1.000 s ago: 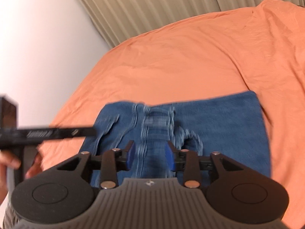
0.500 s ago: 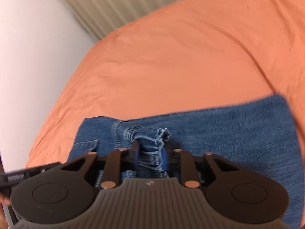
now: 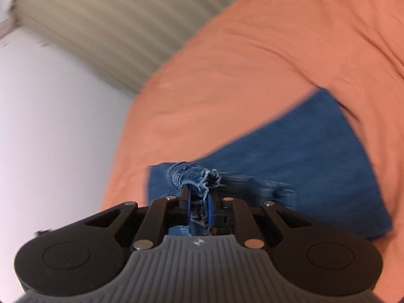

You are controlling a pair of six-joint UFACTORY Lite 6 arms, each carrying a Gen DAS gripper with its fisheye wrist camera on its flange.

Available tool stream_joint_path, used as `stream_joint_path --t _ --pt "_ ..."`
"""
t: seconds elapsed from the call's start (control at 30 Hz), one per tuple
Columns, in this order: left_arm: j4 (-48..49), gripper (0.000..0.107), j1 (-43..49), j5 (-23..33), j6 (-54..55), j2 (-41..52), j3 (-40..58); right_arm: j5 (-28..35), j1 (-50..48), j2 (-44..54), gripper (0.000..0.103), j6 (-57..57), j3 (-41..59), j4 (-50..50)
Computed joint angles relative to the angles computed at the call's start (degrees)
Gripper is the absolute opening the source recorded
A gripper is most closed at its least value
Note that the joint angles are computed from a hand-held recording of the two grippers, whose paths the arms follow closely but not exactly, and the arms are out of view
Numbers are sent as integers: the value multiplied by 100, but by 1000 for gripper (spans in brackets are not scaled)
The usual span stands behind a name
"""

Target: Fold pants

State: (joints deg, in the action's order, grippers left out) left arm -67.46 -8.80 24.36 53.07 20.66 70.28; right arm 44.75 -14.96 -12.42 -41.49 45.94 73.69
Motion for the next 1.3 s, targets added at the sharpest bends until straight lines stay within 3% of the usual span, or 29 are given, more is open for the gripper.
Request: stream_joint_path --t 0.23,0.3,0.4,0.53,0.6,0.63,0.67,0.7,0.87,0.97,1.1,1.2,1.3 --pt "716 55 -84 -91 -704 357 302 -483 260 895 13 -881 -81 653" --pt "597 55 -58 -64 -639 417 300 -419 234 1139 28 -1176 -12 894" --pt "327 55 -101 -109 -473 421 233 -143 -30 1298 39 -1492 -86 1024" --pt "101 55 -62 -73 -354 524 282 740 -351 1735 38 -1919 -274 1465" --pt "55 55 -61 -73 -371 573 326 880 -346 1960 37 -2150 -311 1762" --pt "56 55 -66 -91 -406 579 341 949 -332 2070 34 -2191 -294 1897" --pt "65 55 -74 -119 -446 548 327 997 -303 2113 21 -2164 -281 1969" --pt "77 55 -79 -149 -483 502 303 893 -240 2004 19 -2105 -270 1950" --pt "-371 54 -19 -170 -86 89 67 297 255 841 14 -1362 177 1109" --pt "-522 54 -18 -231 22 -142 50 23 782 492 14 -373 1296 10" --pt "-906 51 -62 -286 172 -300 139 -192 1347 787 13 785 3273 -1590" --pt "-932 51 -183 -347 143 -207 395 121 1138 1307 13 1441 4486 -2251" --pt "-703 51 -349 -443 -87 182 872 327 729 1677 13 1775 4856 -2808"
